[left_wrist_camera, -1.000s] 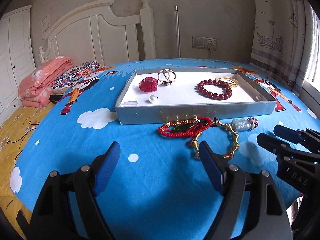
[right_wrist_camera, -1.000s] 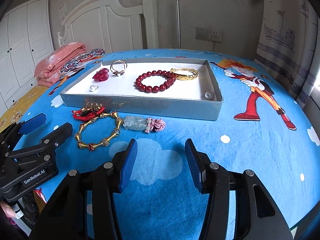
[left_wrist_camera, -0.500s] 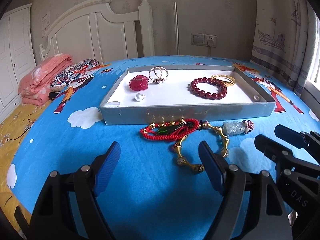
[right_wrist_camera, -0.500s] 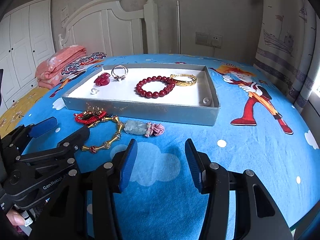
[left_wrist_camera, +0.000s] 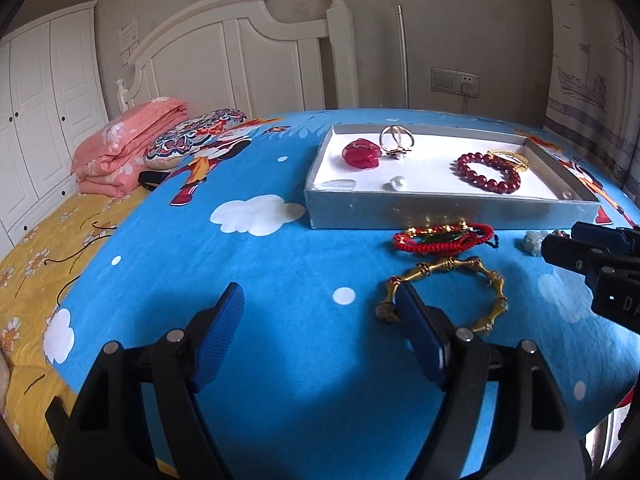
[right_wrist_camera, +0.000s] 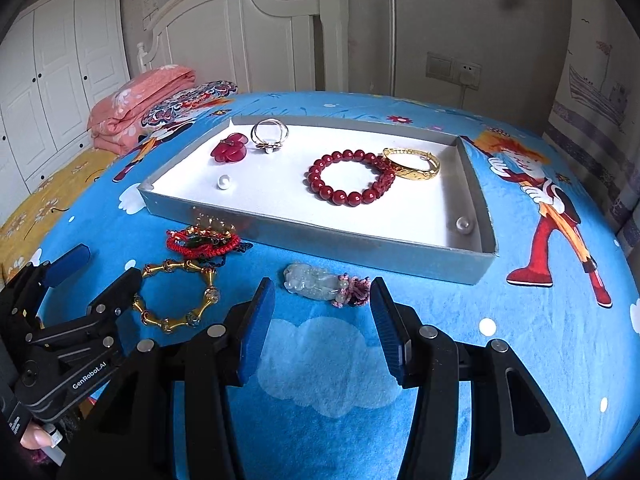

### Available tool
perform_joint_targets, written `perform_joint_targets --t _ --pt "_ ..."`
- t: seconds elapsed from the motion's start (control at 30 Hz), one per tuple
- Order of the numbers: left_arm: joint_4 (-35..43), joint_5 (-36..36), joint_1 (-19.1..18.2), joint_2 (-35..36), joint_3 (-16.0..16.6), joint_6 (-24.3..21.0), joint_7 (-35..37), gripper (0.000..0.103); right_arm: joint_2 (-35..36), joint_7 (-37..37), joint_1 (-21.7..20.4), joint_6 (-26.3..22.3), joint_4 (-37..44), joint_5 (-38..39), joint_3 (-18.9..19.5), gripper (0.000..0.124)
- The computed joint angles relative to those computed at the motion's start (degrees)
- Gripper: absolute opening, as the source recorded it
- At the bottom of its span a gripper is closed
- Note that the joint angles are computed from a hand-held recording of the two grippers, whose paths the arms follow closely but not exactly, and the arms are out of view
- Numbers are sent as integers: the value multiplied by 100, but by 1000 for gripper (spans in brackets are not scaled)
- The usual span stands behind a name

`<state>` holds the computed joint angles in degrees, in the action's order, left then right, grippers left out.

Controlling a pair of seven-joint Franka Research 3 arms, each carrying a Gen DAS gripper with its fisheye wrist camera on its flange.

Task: Organize jewelry
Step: 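Move both open tools toward the crystal pendant and gold bamboo bracelet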

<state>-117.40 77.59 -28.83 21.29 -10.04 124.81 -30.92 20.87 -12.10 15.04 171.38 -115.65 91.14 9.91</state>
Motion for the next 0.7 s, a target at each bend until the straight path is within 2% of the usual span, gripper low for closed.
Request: perform_joint_targets --t 0.1,0.17,0.23,0.3,0.37,0.53,0.7 --pt "-191 40 100 -143 27 200 -240 76 101 260 92 124 106 -421 23 48" --pt "-244 177 139 -174 22 350 -344 75 202 1164 168 45 143 -1356 -75 49" --pt "-192 250 132 -128 -4 383 -276 75 259 1810 175 -130 184 -1981 -152 49" --pt "-107 292 124 -55 -18 462 -170 75 281 2098 123 -245 194 -2383 -146 49" --pt "-45 332 99 -6 -14 510 -94 73 256 2119 25 -214 132 -2584 -47 49" --pt "50 521 103 76 24 888 -64 71 10 1777 -488 -361 -207 -2538 355 49" --pt "210 758 36 208 47 1152 29 70 -341 1621 -657 -890 -577 -2519 283 49"
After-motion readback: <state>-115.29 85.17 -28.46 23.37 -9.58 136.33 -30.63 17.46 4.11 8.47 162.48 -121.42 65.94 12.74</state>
